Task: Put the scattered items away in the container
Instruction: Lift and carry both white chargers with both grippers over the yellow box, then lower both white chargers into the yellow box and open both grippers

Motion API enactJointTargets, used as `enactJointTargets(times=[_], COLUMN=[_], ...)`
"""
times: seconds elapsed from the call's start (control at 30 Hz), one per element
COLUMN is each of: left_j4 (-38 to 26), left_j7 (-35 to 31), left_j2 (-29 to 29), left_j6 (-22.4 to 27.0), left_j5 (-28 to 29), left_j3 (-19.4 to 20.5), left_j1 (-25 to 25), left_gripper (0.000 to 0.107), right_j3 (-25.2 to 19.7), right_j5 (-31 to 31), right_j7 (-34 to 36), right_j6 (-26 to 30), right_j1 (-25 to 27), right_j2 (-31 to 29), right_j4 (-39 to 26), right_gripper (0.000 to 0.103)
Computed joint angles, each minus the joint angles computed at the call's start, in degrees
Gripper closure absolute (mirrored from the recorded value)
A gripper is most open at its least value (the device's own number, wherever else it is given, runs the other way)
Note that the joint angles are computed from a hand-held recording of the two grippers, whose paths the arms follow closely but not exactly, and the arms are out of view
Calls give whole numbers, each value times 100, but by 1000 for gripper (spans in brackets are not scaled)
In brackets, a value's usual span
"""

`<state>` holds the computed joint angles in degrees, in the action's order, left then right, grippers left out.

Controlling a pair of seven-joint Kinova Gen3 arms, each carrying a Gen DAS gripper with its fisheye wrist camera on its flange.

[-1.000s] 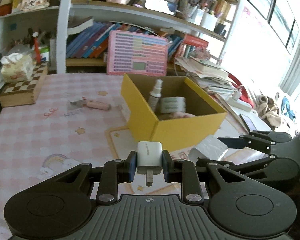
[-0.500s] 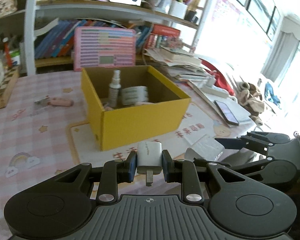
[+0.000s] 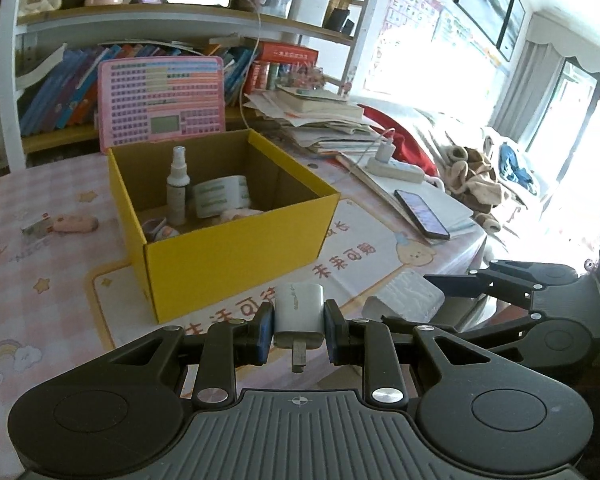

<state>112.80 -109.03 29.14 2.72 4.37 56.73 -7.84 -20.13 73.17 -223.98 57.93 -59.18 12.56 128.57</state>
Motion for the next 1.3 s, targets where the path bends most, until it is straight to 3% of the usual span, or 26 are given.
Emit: enactJointTargets(times=[0.3, 0.6, 0.97, 1.3], left_j4=[-559, -1544, -3120, -4524], left_j7=[-241, -725, -1370, -1652], left_j2=[349, 861, 1488, 2033], left_j6=[128, 458, 1272, 2173], left_j5=[-42, 135, 547, 817], left_j3=[-205, -576, -1695, -2907], left_j1=[170, 490, 1473, 2492], left_gripper=[83, 83, 83, 83], right_j3=[258, 605, 994, 1526], right_j5=[403, 1140, 1643, 906], right_j7=[412, 906, 1706, 3196], right_j6=[-446, -1008, -1873, -2754], right_j1=[509, 1298, 2235, 2646], right_j2=[38, 189, 726, 1302], right_j4=[-142, -553, -1407, -2324], right_gripper=[39, 39, 39, 39])
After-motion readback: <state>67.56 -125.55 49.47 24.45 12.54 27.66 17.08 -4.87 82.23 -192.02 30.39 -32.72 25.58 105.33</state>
